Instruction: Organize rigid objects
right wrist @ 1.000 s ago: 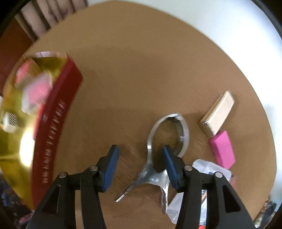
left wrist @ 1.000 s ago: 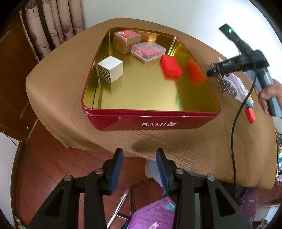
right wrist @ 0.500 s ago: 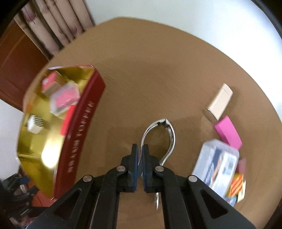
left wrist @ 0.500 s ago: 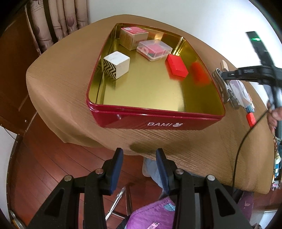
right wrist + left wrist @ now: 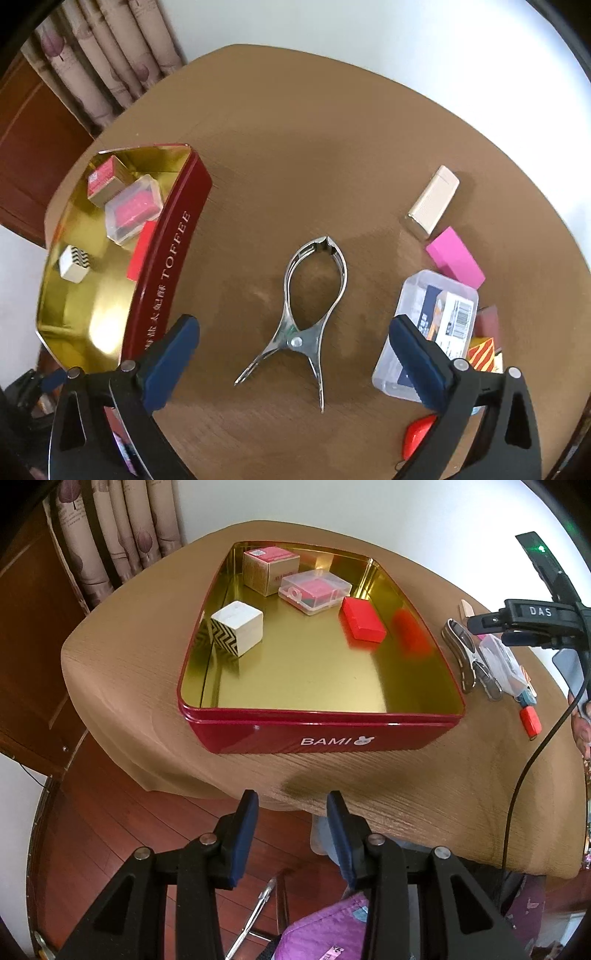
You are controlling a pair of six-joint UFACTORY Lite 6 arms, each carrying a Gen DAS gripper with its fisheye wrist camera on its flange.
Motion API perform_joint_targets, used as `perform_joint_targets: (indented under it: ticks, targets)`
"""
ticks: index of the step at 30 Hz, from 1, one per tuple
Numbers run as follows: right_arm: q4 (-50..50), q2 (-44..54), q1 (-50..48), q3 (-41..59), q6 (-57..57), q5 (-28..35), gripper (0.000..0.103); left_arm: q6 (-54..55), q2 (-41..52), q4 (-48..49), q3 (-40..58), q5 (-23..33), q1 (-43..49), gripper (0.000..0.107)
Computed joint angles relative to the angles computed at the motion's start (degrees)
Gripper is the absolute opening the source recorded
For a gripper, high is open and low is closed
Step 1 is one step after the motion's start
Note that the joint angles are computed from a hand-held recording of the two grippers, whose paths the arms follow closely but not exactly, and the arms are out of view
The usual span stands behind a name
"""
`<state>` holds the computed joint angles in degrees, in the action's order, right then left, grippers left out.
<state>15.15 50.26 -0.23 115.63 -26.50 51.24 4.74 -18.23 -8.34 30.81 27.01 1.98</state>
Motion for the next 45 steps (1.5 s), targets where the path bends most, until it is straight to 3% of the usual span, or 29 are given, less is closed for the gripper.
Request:
perform_joint_targets:
  ticks: [5,7,8,9,11,16,20,27,34,37,39,42,45]
  targets:
    - [-3.66,10.38,2.46,12.46,6.39,6.51,0.102,5.13,1.09,-4.14,0.29,0.79,2.64,0.039]
    - [-4.52,12.73,3.18,14.05,8.26,6.45,0.094,6.11,1.15,-5.06,0.28,0.77,3.06,0.039]
    - [-3.68,14.77,2.93,16.07,8.8,7.38,0.067,5.79,1.36,-4.66,0.32,0.72,2.96,0.039]
    - [-3.73,15.23,2.89,15.7,9.27,6.8,0.059,5.52,1.5,-4.36,0.33,0.75,2.8,0.039]
    - [-5.21,12.07,4.01,10.9,7.99,2.14,0.031,5.45,1.62,-4.33,0.23,0.88,2.48,0.039]
    - [0.35,5.54,1.5,0.93,1.98,-1.79,0.03,2.86,1.57,-2.27,0.14,0.36,1.51,0.039]
    - [7.24,-5.13,-2.71,-13.65,-6.37,-5.08,0.03,2.31,1.71,-2.31,0.29,0.46,1.47,0.039]
    - [18.73,-23.77,-13.96,-32.51,-20.57,-2.33,0.029,-3.33,-1.69,2.63,-0.76,-0.2,-1.43,0.039]
    - [25.53,-32.27,-29.39,-40.52,-30.67,4.91,0.029,-18.86,-3.89,15.64,-1.14,-0.56,-9.42,0.039]
    - [26.55,-35.17,-37.38,-42.66,-34.84,8.58,0.029,-15.38,-6.58,10.2,-1.33,0.15,-12.39,0.039]
    - [26.98,-35.21,-41.57,-42.72,-36.01,9.91,0.029,-17.76,-6.98,11.44,-0.18,0.45,-18.45,0.039]
    - [26.46,-31.61,-49.64,-38.88,-37.94,13.26,0.029,-19.53,-1.8,12.43,5.17,0.42,-27.68,0.039]
    - [26.69,-28.29,-55.28,-36.36,-39.47,15.41,0.029,-9.19,7.44,0.76,13.91,-0.76,-32.24,0.039]
